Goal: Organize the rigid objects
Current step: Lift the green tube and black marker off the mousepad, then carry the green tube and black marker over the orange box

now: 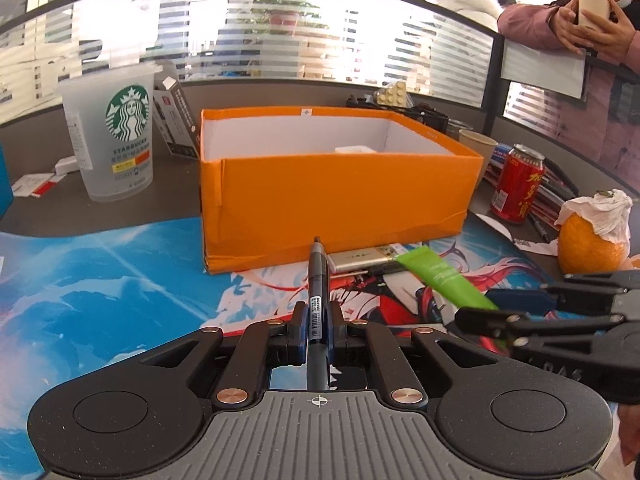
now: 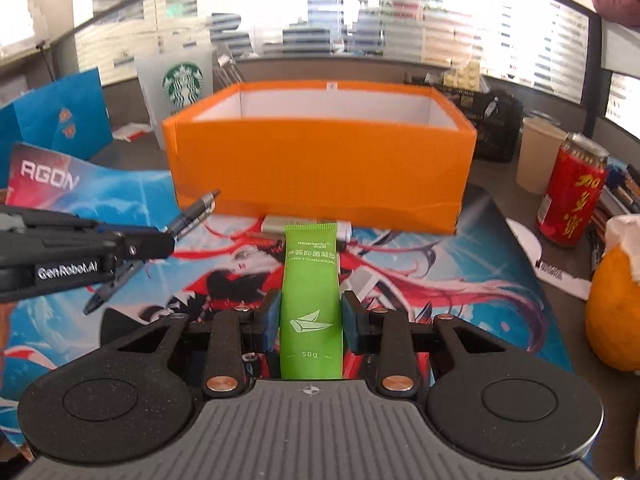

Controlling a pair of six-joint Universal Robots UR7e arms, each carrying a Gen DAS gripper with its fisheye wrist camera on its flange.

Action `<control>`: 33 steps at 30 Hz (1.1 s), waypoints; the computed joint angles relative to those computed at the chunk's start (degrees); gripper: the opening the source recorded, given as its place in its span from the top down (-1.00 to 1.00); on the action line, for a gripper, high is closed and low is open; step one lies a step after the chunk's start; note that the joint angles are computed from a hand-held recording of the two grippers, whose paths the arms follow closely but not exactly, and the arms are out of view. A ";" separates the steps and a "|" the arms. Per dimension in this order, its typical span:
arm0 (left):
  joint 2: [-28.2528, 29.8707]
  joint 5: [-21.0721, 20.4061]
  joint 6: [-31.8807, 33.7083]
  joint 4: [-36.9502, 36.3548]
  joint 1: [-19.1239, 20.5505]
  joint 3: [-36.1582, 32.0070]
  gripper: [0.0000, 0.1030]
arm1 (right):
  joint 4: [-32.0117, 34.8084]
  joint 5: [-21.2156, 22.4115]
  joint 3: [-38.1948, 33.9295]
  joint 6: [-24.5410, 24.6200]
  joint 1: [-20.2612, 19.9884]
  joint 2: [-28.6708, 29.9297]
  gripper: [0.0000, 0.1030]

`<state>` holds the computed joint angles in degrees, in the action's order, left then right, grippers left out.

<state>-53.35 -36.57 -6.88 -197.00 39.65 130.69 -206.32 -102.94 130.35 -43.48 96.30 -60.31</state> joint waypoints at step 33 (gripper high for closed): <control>1.17 2.23 10.12 -0.15 -0.94 -12.28 0.86 | 5.16 6.98 -9.77 -0.64 4.33 -3.68 0.42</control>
<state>-52.18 -34.34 3.24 -197.15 38.70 118.41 -201.16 -95.96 120.58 -44.12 100.63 -63.99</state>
